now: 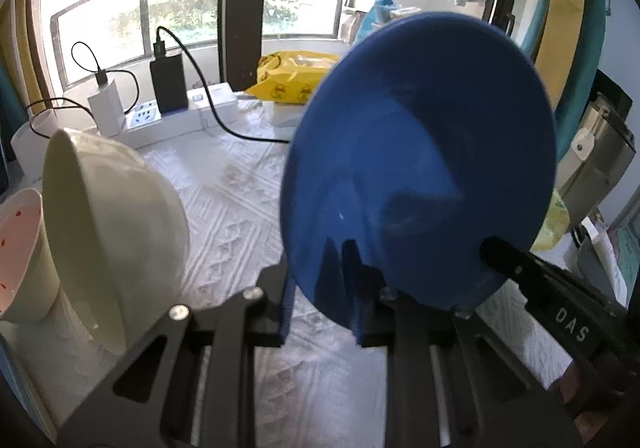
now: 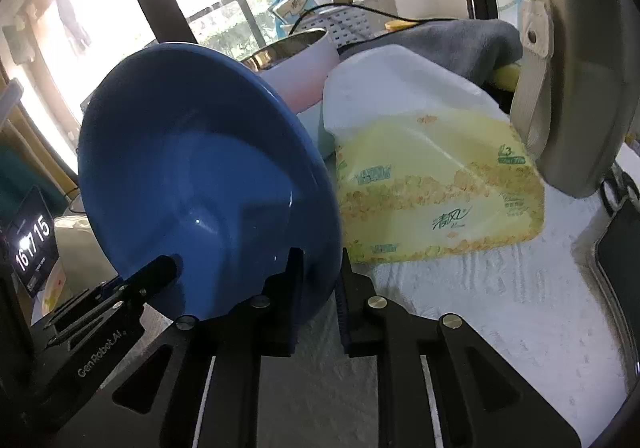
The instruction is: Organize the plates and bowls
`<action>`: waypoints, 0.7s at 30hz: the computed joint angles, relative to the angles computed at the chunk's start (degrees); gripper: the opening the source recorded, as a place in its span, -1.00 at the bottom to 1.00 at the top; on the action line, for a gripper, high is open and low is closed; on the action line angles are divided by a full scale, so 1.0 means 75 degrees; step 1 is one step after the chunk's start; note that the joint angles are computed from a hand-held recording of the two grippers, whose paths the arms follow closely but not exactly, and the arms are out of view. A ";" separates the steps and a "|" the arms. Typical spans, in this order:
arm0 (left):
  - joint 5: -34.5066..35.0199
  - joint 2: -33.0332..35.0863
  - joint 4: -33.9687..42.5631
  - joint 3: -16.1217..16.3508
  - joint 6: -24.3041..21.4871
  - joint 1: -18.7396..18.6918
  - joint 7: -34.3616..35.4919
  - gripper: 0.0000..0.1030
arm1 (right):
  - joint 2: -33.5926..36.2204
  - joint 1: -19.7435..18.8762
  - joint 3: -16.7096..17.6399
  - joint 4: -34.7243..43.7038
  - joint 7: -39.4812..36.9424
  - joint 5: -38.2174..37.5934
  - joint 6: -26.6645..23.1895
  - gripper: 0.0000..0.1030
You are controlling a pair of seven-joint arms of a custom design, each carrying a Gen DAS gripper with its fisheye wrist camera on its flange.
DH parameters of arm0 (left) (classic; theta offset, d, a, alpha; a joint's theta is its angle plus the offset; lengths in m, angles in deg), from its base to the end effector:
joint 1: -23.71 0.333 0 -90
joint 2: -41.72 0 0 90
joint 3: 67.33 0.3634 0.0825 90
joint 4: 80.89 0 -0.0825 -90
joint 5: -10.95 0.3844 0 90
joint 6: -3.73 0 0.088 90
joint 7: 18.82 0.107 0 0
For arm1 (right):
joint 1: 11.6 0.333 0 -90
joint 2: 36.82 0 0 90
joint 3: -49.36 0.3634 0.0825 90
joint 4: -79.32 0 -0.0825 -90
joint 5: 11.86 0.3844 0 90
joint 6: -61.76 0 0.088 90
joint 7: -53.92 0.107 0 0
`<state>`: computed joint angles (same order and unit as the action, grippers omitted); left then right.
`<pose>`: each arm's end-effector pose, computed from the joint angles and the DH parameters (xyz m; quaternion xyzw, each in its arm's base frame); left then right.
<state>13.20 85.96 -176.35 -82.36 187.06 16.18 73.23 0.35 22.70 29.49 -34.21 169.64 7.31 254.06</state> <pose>0.7199 -0.2513 0.2938 -0.5387 0.7481 -0.3505 0.1654 0.6597 0.1676 0.2818 -0.5084 0.7705 -0.2104 0.3220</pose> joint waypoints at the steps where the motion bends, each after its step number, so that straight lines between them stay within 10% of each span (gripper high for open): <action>1: 0.0018 -0.0055 -0.0090 -0.0010 0.0087 0.0013 0.0015 -0.57 | -0.0012 0.0149 -0.0140 -0.0033 -0.0009 0.0044 0.0006 -0.73; 21: 0.0391 -0.0792 -0.1359 -0.0721 0.0752 0.0913 -0.0041 -0.57 | -0.0545 0.0920 -0.0553 -0.0578 -0.0730 0.0798 0.0278 -0.75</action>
<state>16.13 80.02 -186.54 -87.77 192.70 23.02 72.92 -3.74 29.60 25.34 -38.54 164.17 13.29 256.15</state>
